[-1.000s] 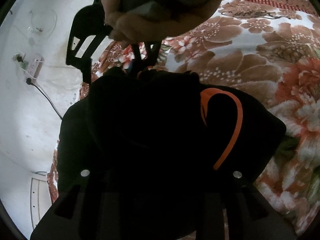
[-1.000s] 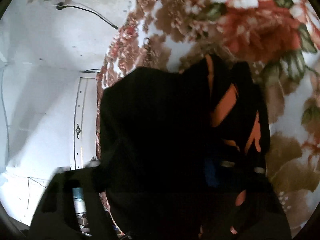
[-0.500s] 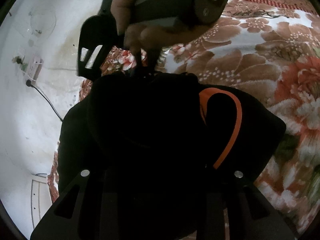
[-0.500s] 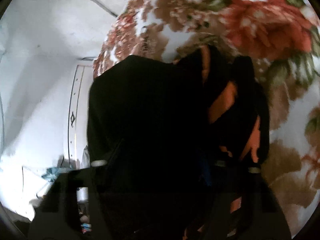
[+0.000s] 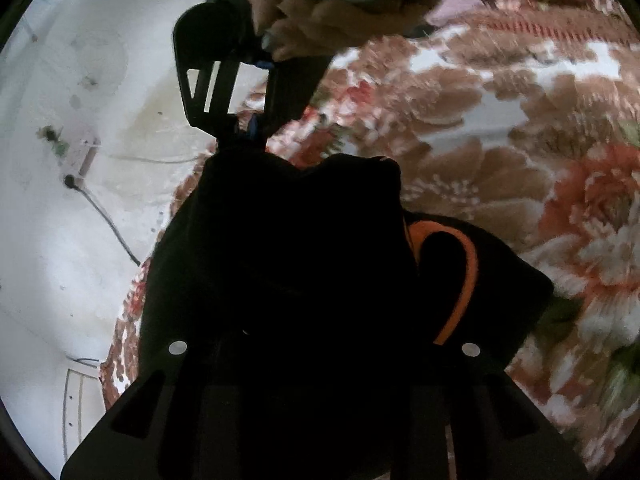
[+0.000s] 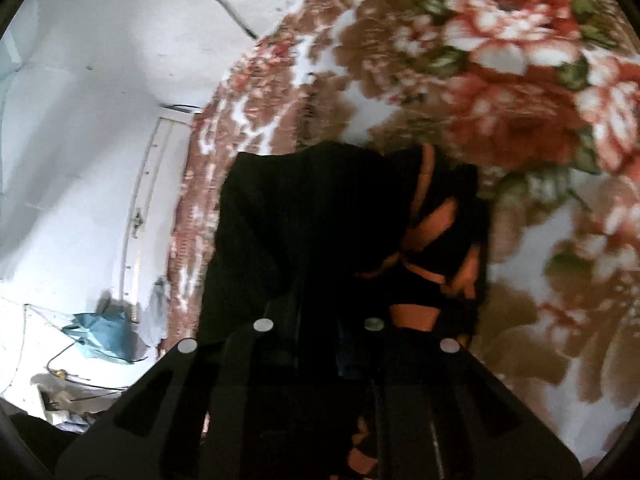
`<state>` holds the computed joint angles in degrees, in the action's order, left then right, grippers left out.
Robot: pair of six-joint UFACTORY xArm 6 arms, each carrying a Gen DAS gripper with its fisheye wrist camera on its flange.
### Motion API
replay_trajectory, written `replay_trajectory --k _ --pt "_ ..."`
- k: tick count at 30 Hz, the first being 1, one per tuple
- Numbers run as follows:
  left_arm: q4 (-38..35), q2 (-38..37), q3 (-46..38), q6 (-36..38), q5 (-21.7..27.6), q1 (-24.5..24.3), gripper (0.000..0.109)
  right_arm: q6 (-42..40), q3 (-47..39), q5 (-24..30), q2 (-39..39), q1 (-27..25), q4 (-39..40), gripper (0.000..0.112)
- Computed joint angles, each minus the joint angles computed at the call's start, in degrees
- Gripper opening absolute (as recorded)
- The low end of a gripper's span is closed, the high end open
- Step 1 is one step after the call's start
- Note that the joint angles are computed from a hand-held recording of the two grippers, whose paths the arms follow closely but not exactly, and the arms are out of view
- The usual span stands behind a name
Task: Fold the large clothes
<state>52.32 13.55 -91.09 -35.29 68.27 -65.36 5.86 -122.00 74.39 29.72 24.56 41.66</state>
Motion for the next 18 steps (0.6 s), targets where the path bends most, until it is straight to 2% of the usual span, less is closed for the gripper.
replay_trajectory --k 3,6,9,10,11,12,14,16,18 --pt "0.94 1.41 -0.71 1.77 1.11 -1.25 0.028 0.1 3.83 -0.01 0.1 -0.86 -0.38 0.012" --pt "-3.33 -2.66 1.93 1.19 -0.47 -1.16 0.033 -0.42 4.52 0.08 0.25 -0.82 -1.33 0.012" --pt "-8.85 -10.41 7.05 1.37 -2.5 -0.41 0.05 -0.64 0.22 3.27 2.01 -0.86 -4.11 0.012" --pt "-10.99 -13.35 8.92 0.79 -3.54 0.25 0.053 -0.22 -0.95 4.24 2.3 -1.07 -4.77 0.012" --pt "-14.26 -16.78 10.77 0.25 -4.43 1.52 0.053 0.2 -2.65 5.56 2.64 -1.22 -5.98 0.012" --pt "-16.56 -19.3 11.95 -0.24 -5.08 2.75 0.059 0.3 -4.09 6.64 3.05 -1.22 -6.84 0.012" --pt "-17.84 -23.73 13.79 -1.84 -6.01 5.68 0.062 0.61 -8.56 9.98 4.56 -1.14 -10.39 0.012" --pt "-23.61 -26.92 15.17 -0.72 -10.57 10.52 0.063 0.64 -8.62 10.4 4.46 -1.44 -10.76 0.012" --pt "-23.99 -27.35 14.27 -1.21 -11.34 14.09 0.066 0.72 -6.27 9.7 3.3 -1.18 -11.41 0.012"
